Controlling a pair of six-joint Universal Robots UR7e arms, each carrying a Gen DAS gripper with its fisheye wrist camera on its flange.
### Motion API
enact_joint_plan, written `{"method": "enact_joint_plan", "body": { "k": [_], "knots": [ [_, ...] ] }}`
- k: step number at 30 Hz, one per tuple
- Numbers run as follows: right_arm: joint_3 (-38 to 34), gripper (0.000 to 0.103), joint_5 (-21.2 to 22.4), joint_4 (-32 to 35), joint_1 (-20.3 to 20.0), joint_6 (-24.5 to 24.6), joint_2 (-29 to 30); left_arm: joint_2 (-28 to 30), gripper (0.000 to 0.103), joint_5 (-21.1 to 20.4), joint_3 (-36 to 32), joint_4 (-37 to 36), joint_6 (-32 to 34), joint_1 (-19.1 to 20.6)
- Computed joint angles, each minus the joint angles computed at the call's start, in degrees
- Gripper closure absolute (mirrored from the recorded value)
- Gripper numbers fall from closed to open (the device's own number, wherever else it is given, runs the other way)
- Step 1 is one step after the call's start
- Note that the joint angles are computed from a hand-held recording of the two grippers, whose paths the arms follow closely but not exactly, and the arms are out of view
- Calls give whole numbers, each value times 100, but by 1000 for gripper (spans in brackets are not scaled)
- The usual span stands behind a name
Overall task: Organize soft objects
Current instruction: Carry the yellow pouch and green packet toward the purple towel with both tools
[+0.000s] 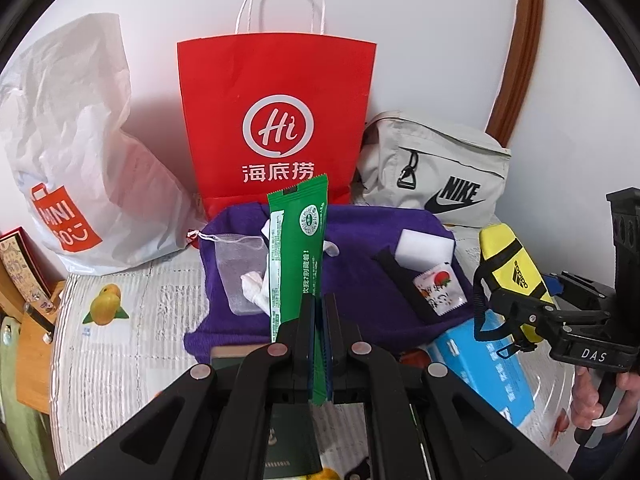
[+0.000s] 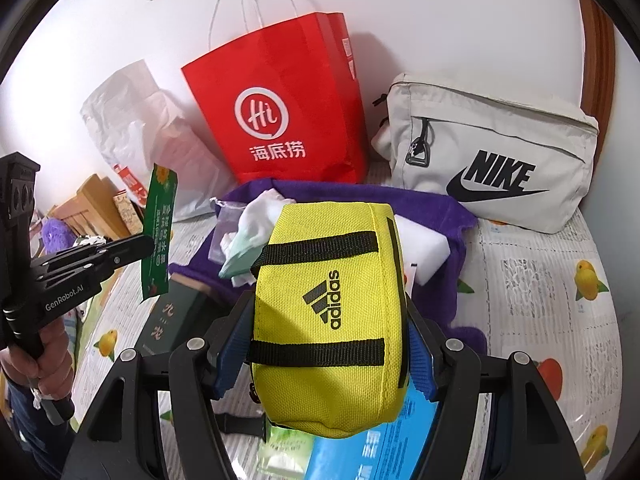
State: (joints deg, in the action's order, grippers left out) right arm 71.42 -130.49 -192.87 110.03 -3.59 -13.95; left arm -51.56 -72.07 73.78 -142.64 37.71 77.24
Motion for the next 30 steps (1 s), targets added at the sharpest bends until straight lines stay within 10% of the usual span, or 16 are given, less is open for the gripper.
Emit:
{"method": "enact_joint_plan", "body": {
  "k": [30],
  "knots": [
    [-1438,36,343,1318,-590,82,522,1176,99,-2,-1427,813,-248,69]
  ]
}}
